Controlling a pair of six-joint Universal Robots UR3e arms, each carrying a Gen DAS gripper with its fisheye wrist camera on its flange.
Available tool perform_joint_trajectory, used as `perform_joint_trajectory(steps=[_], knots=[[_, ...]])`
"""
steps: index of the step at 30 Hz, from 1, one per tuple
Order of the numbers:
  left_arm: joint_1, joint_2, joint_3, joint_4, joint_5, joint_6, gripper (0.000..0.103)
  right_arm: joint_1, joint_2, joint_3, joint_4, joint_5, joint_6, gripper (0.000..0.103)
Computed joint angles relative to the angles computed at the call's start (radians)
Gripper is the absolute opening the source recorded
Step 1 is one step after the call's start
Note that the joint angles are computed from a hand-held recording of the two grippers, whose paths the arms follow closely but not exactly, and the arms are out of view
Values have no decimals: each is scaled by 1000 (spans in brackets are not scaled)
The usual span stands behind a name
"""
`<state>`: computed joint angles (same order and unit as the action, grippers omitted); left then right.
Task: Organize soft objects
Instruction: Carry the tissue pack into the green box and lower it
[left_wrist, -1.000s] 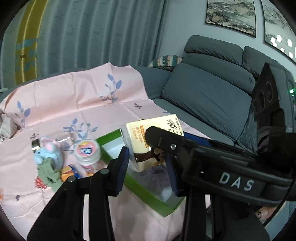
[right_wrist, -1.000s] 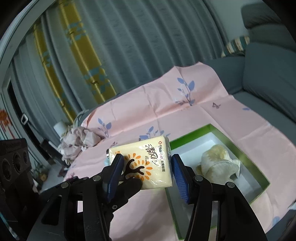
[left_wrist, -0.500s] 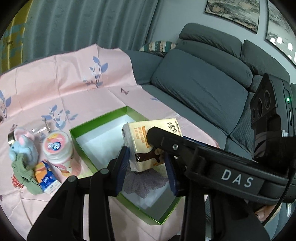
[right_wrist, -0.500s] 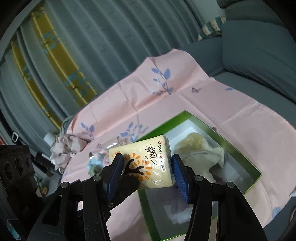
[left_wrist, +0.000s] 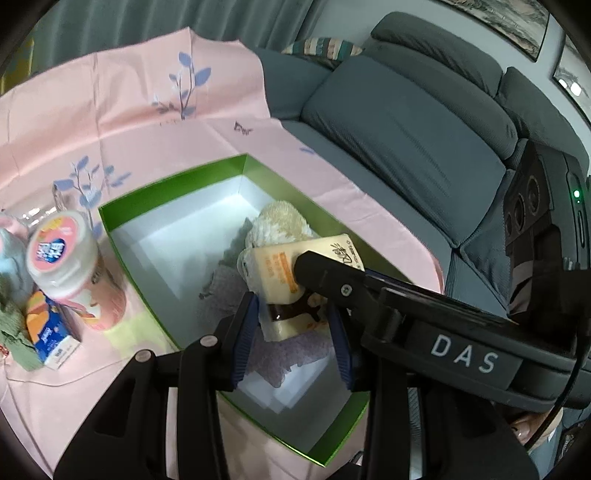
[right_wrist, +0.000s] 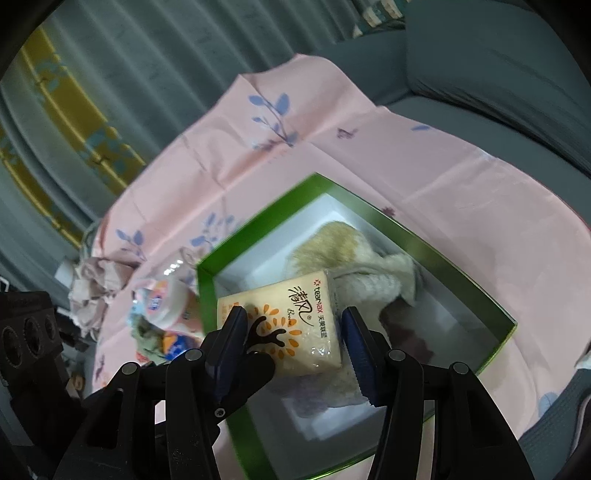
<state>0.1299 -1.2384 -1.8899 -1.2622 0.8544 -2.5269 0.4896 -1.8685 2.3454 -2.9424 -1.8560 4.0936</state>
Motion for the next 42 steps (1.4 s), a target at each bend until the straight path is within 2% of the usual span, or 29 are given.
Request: perform_joint_trajectory(steps=[5, 18, 25, 31, 37, 40, 42], knots=[[-41, -56, 8, 37, 44, -35, 37, -50, -1, 14, 35, 49, 8, 56], [-118, -158, 35, 112, 149, -120, 37, -93, 48, -2, 72, 84, 13, 57], [-157, -191, 47, 180, 218, -166, 39, -95, 75, -11, 72, 66, 24, 57], [-155, -193, 49, 185, 224, -176, 40, -102, 70, -2, 57, 72, 30, 57], [-137, -162, 40, 181, 212, -187, 55, -108, 23, 39, 19, 76, 38, 62], [-119, -143, 49, 140, 189, -174, 58, -81, 13, 25, 40, 41, 53, 68], [-113, -126, 47, 136, 182, -171, 64, -55, 6, 17, 47, 7, 65, 72]])
